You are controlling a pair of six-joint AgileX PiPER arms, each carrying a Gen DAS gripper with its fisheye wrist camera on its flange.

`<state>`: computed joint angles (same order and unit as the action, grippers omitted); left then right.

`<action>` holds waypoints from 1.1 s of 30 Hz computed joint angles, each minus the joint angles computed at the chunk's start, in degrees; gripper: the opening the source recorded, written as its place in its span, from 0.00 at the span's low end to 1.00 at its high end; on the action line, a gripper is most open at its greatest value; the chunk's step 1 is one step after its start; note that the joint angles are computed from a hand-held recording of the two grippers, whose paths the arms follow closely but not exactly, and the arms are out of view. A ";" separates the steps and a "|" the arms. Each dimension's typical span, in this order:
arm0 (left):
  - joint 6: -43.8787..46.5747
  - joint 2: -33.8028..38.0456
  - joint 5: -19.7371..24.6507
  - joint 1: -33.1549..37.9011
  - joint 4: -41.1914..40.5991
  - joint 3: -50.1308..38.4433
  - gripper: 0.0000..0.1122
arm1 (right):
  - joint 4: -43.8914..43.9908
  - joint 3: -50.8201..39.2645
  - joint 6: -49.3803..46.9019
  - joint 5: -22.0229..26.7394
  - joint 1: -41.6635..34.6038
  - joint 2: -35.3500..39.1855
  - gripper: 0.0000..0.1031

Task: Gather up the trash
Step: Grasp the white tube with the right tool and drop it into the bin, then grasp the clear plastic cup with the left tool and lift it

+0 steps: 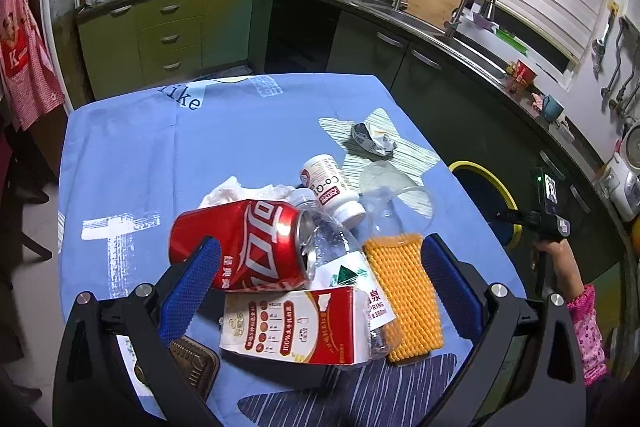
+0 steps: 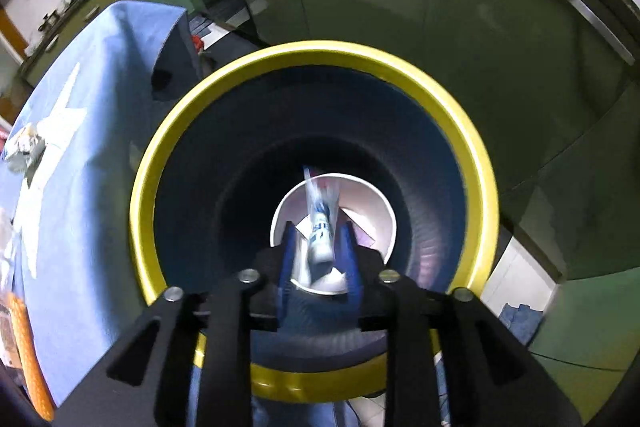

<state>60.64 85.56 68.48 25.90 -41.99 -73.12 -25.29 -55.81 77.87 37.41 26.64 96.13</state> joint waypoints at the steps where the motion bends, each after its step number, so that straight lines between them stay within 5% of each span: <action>1: 0.09 -0.09 0.07 -0.12 0.03 0.01 0.88 | -0.63 -0.06 1.29 0.22 0.83 -0.53 0.28; 10: 1.25 -1.68 -0.81 -2.61 0.30 0.88 0.88 | -14.17 1.47 19.88 6.39 14.68 -8.36 0.35; 16: 1.83 -3.74 -5.56 -10.38 2.98 2.58 0.88 | -20.96 3.56 31.32 10.07 26.22 -13.94 0.35; 24: -4.32 -2.80 -16.54 -25.48 13.68 3.88 0.83 | -26.00 1.56 36.35 16.77 36.78 -18.39 0.39; 28: -8.90 0.65 -16.60 -29.52 18.47 0.82 0.69 | -28.14 1.44 37.79 17.89 38.97 -19.77 0.39; 33: -12.75 3.75 -19.08 -32.71 24.43 -1.26 0.68 | -29.53 2.70 39.70 16.25 39.23 -20.55 0.39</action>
<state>47.89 89.31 49.40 -6.81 -17.56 -74.38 -54.81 -53.11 117.58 53.66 65.87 75.59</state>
